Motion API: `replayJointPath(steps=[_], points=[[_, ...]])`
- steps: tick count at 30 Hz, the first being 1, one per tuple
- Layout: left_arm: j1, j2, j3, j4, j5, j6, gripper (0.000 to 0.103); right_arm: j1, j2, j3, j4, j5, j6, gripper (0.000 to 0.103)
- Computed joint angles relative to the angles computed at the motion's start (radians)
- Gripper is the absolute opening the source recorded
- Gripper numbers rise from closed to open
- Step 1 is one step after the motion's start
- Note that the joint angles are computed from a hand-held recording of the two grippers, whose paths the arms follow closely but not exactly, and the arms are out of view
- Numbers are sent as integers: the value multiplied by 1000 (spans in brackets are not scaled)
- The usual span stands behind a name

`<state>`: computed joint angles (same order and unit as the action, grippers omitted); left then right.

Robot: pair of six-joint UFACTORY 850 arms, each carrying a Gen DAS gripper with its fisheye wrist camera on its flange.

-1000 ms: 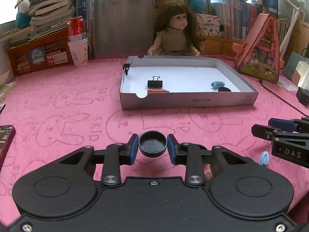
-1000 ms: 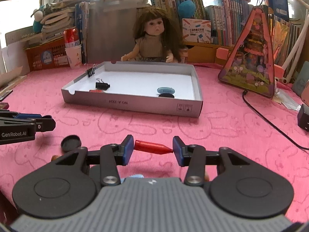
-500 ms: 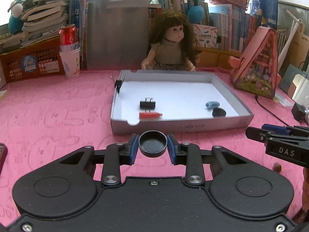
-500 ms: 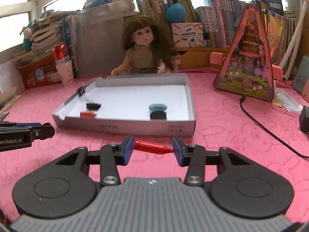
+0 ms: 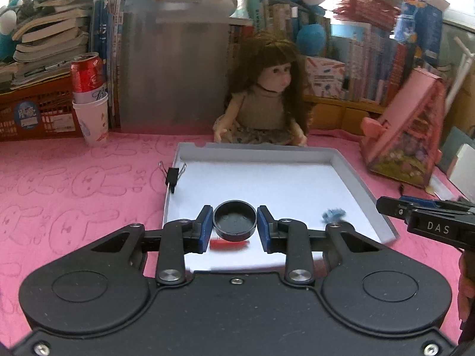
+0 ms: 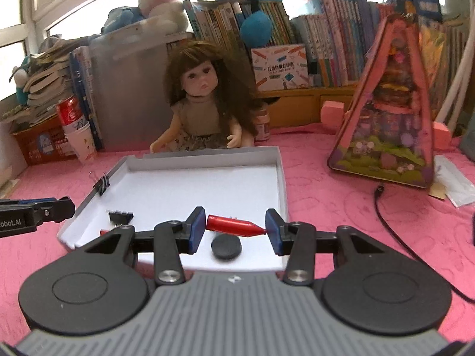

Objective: Organize rigid objects
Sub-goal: 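Carry the black cap with the left tool while the right tool carries the crayon over the tray, then open the left tool to drop the cap while the right tool drops the crayon into the tray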

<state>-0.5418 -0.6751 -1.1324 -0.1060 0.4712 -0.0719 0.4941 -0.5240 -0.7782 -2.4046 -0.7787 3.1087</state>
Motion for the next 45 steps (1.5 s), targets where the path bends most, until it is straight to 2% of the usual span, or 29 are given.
replayJointPath(steps=[4,10,14,17,29,38,45], points=[[5,-67,-117,-53,-92,35,30,-46,-34,-70,-49,71,-23,49],[2,-172,-271,-285,-193,250,30,-84,-97,-175,-57,174,-80,49],[2,-230,-352,-486,-240,450,30,-102,-133,-225,-31,233,-111,49],[2,-261,-391,-596,-250,564,30,-112,-152,-248,-33,262,-104,49],[0,-314,-461,-758,-266,723,30,-118,-204,-314,25,312,-200,49],[-2,-334,-481,-825,-266,790,30,-120,-221,-335,57,337,-241,49],[-6,-337,-478,-802,-248,773,30,-118,-230,-341,69,337,-261,49]])
